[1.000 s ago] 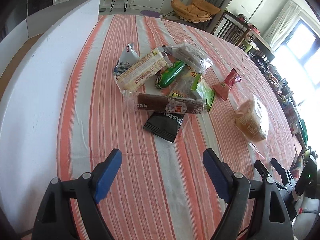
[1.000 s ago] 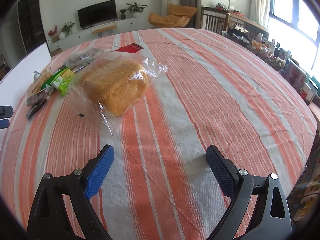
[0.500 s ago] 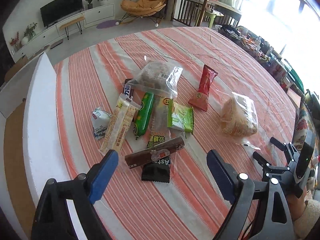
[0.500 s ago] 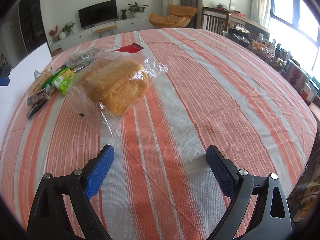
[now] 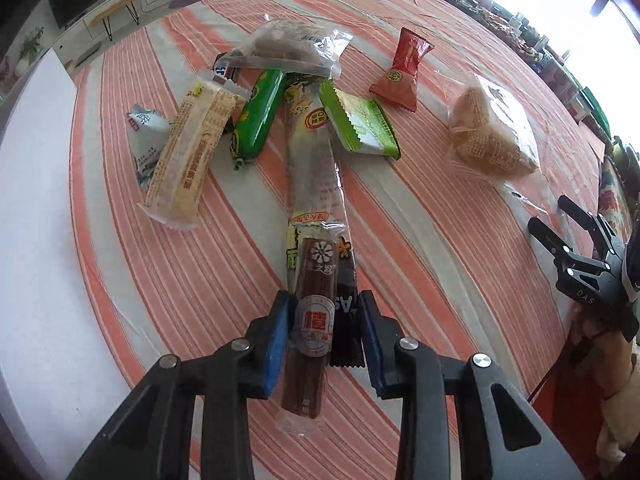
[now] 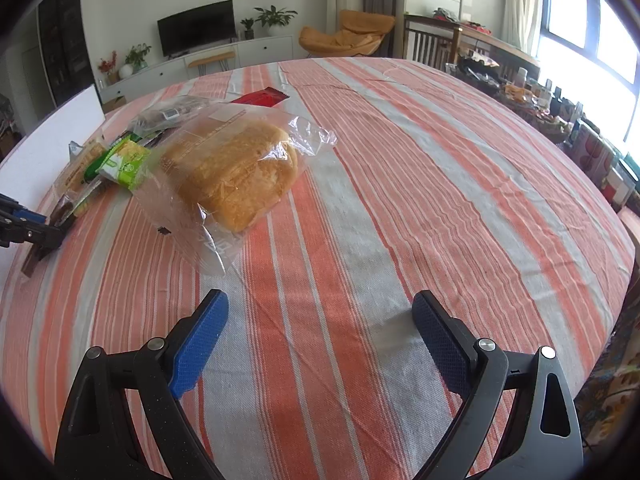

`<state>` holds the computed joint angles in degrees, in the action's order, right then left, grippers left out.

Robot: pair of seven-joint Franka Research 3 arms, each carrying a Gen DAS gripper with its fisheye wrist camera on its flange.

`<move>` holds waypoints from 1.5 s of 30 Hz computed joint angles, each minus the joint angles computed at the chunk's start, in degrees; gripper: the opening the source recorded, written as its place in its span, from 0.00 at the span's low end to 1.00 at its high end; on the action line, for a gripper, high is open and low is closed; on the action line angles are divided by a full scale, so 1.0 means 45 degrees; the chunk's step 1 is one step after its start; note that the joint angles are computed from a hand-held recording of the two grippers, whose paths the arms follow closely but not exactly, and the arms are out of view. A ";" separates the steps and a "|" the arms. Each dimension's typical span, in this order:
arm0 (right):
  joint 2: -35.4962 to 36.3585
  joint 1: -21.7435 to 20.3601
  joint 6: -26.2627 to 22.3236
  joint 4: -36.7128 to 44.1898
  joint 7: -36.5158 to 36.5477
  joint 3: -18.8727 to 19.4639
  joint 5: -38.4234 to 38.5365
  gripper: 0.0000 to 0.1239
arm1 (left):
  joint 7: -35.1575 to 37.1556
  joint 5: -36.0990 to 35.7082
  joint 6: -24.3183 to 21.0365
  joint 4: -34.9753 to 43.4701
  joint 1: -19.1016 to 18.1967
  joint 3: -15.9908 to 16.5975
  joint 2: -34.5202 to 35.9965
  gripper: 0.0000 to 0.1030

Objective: Organize snacks
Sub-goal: 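Carry the sausage stick and bread over the white box and release both inside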

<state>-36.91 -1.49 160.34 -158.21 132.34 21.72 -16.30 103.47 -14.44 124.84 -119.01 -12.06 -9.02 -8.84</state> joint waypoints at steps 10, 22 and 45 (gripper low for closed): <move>0.0035 0.0059 -0.0004 0.0029 -0.0002 -0.0015 0.0011 0.77 | -0.1682 0.1274 0.2060 -0.3364 -0.0330 0.0037 -0.2631 0.63; 0.1605 0.3572 -0.1422 0.3000 -0.2848 -0.4316 0.5310 0.76 | -0.3051 0.0369 0.3505 -0.5598 -0.0815 0.0778 -0.4794 0.17; 0.4254 0.4477 -0.3286 0.7536 -0.5352 -0.3626 0.6704 0.57 | -0.3921 -0.1108 0.4364 -0.5588 -0.1668 0.4051 -0.8856 0.17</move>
<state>-17.77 18.65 145.55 -124.30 108.26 5.41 13.87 85.83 -19.43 144.48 -144.15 -19.56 9.21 -48.69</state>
